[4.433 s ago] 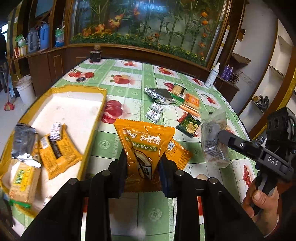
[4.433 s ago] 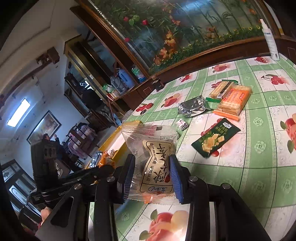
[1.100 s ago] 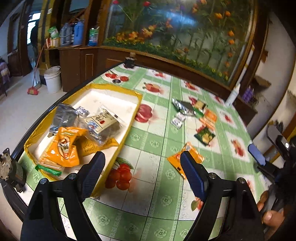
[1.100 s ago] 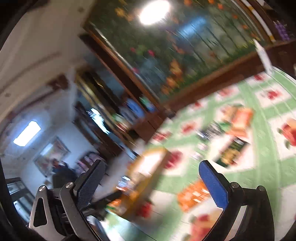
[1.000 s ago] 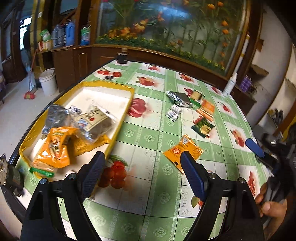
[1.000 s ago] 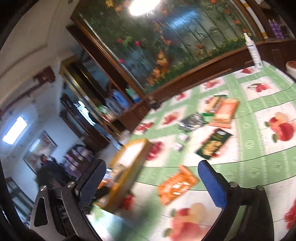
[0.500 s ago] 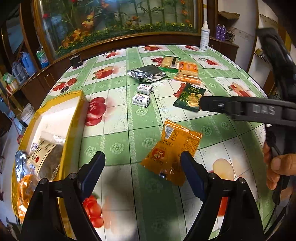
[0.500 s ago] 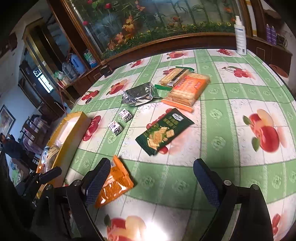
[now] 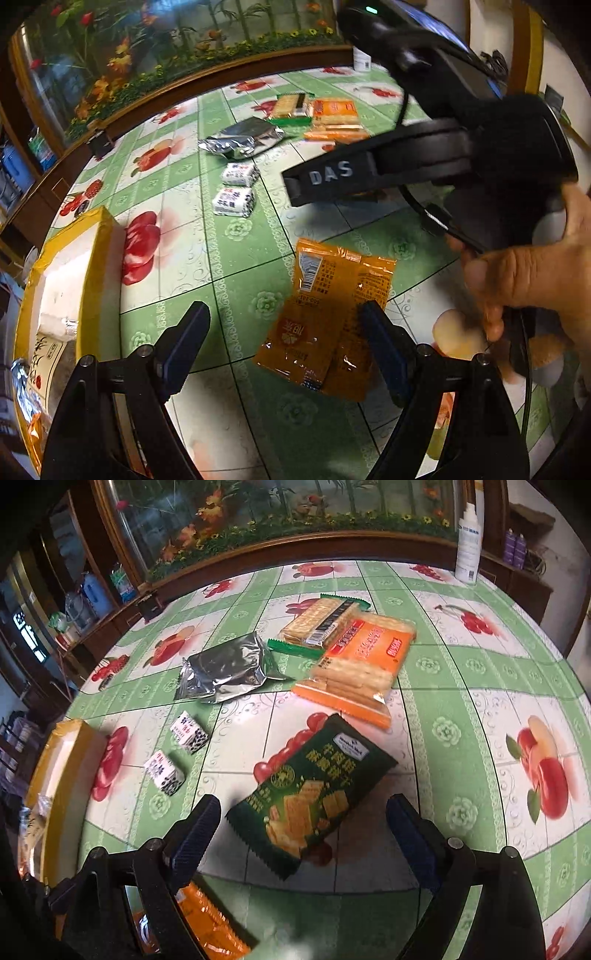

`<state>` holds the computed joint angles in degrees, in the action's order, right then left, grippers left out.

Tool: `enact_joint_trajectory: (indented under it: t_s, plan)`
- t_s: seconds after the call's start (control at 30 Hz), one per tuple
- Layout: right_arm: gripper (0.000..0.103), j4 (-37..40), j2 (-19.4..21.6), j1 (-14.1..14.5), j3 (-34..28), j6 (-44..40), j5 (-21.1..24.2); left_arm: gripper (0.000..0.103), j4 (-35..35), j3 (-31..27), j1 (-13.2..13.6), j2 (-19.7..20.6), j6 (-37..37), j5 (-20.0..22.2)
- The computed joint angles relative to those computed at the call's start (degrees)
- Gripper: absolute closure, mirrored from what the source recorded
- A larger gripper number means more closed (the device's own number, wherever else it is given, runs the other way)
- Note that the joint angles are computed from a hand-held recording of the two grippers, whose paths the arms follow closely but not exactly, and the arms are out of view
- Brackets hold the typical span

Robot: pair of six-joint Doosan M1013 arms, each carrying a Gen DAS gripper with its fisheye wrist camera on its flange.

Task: Organize snacks
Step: 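Grasp a second orange packet with the left gripper while the right gripper grasps the green cracker pack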

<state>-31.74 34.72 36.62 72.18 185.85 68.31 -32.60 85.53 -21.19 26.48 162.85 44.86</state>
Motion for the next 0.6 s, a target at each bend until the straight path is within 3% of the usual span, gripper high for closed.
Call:
enact_joint_trajectory:
  t_s: [0.1, 0.3, 0.37, 0.5, 0.6]
  plan:
    - [0.009, 0.1, 1.0, -0.2, -1.2, -4.4, 2.5, 0.019, 0.0, -1.0, 0.0, 0.6, 0.1, 3.1]
    - [0.008, -0.4, 0.2, -0.2, 0.1, -6.6, 0.8, 0.019, 1.1, -2.8, -0.2, 1.5, -2.3, 8.1]
    - [0.007, 0.0, 0.3, -0.3, 0.0, -8.3, 0.7, 0.014, 1.4, -3.7, -0.2, 2.3, -2.8, 10.5]
    - [0.009, -1.0, 0.0, -0.3, 0.6, -12.4, -1.3, 0.008, 1.8, -3.6, -0.4, 2.4, -4.0, 9.7]
    - [0.012, -1.1, -0.6, -0.3, 1.5, -13.8, -2.7, 0.016, 1.7, -3.6, -0.4, 2.4, -5.7, 8.5]
